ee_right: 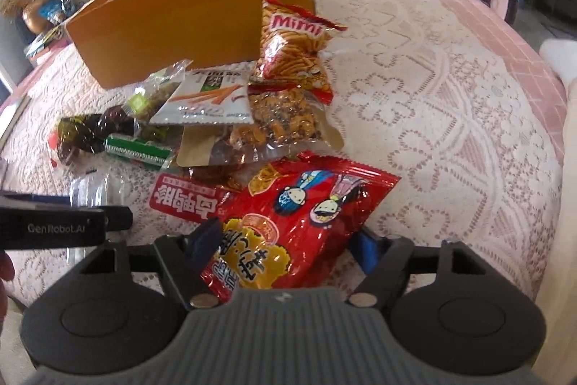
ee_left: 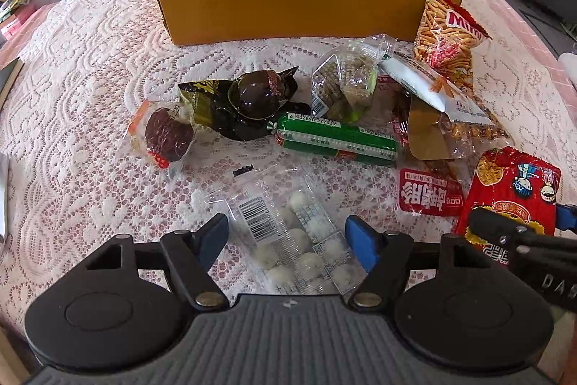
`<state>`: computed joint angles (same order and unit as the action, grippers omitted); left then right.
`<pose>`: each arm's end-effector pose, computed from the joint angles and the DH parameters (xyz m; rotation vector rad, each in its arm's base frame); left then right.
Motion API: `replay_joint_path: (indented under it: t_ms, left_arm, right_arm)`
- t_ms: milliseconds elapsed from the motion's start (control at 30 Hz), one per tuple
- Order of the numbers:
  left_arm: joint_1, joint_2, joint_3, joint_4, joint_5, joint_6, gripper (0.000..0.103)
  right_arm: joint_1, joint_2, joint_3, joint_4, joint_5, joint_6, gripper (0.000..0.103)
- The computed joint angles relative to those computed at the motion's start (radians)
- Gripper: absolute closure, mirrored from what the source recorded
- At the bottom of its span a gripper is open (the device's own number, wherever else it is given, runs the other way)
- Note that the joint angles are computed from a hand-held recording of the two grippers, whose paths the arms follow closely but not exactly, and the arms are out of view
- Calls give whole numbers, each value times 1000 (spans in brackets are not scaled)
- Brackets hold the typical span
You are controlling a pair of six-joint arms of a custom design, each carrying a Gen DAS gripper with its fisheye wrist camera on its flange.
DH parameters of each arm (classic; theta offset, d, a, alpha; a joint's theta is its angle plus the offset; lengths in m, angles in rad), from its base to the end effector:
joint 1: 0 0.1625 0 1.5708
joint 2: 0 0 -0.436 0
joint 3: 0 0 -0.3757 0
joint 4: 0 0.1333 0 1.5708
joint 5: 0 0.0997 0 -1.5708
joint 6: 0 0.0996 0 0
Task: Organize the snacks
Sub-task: 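Grasp the red snack bag with the right tool while the left grasps the clear ball bag, then carry both bags over the orange box and open both tools to drop them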
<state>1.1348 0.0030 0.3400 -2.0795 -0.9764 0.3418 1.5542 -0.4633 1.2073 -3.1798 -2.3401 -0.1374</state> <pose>-0.2094 -0.8972 -0.0301 0.9051 2.3794 -0.2478 0.0510 -0.7865 0.1324 -0.2725 -2.1801 0.9268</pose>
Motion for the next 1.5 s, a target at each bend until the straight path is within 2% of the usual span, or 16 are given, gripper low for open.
replay_joint_path:
  t_ms: [33,67,200,267,333,367,600,900,1000,1233,1500]
  left_arm:
    - [2,-13,25,-18,-6,5,23]
    - [3,-22,42,-28,-9,7,24]
    - [2,-63,114,-77,-17,7,27]
    - [0,-92,168,-121,-28,22,28]
    - [-2,-117,211,-161,-45,32,30]
    - [-4,-128,228,-177,-53,34,32]
    - [-3,-184,309,-272,-105,59,35]
    - [-12,-253,405,-367,-162,62,37]
    - [-18,-264,417,-395,-173,75,37]
    - [-31,-264,384,-420,-203,93,38]
    - [-41,-190,215,-402,-207,159,38]
  right_arm:
    - [0,-5,7,2,3,8,37]
    - [0,-12,17,-1,11,13,46]
    - [8,-22,35,-40,18,-3,51]
    - [13,-22,41,-62,13,-21,59]
    - [17,-29,55,-86,21,-27,61]
    - [20,-32,58,-94,24,-32,67]
    - [45,-32,71,-179,5,-106,71]
    - [74,-46,84,-279,19,-175,73]
    - [85,-47,81,-307,26,-212,77]
    - [104,-32,17,-290,38,-287,77]
    - [123,10,-123,-247,54,-395,77]
